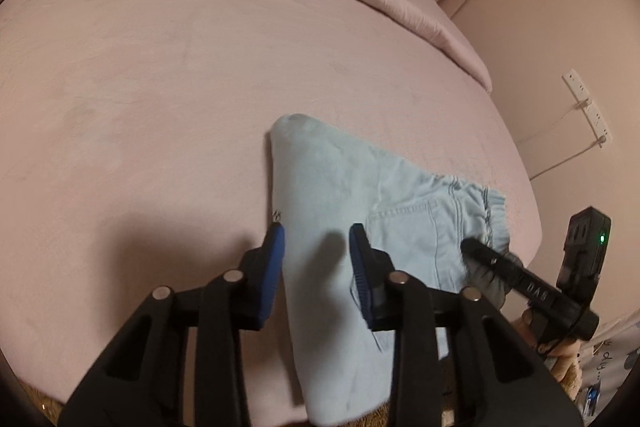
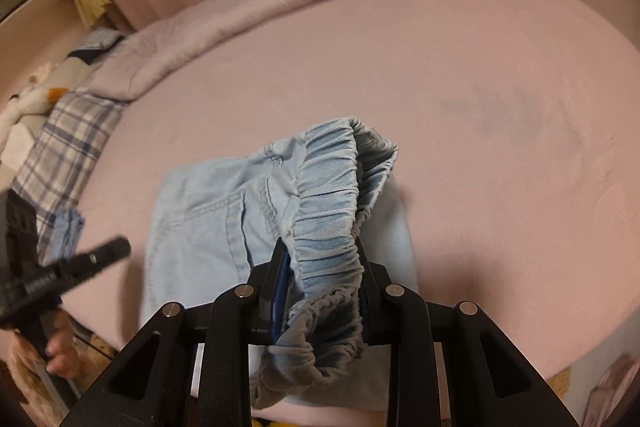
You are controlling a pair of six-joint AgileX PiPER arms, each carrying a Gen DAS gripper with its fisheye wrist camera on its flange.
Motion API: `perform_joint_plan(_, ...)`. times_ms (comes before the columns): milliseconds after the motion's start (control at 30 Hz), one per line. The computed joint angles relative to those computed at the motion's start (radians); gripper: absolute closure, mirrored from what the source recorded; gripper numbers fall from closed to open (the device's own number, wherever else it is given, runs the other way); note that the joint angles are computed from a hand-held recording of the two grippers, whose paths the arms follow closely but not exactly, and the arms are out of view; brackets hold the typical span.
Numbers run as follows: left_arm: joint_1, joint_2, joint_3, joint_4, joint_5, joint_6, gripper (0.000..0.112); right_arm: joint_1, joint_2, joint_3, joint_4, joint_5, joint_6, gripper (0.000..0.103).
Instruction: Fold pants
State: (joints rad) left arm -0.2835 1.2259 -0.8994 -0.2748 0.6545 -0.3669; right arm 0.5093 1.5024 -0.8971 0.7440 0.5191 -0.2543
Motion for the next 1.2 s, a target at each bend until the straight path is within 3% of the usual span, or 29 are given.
perform_joint_plan(200, 0.014, 0.099, -0.004, -0.027, -0.026, 0.05, 0.088, 0.016, 0.039, -0.008, -0.027, -0.02, 0.05, 0.074)
perform_joint_plan(533, 0.002, 0.045, 0.076, -0.055, -0.025, 0.08, 0.082, -0.002, 0.032, 0.03, 0.005, -0.04, 0.011, 0.073)
perform_joint_plan(733, -0.067, 0.008, 0.099, 0.049, -0.003, -0.02, 0.082, -0.023, 0.032, 0.049, 0.064, -0.037, -0.045, 0.072)
perform_joint_plan(1200, -0.052, -0.054, 0.169, -0.131, 0.026, 0.09, 0.082, -0.027, 0.026, 0.064, 0.071, -0.047, -0.057, 0.069)
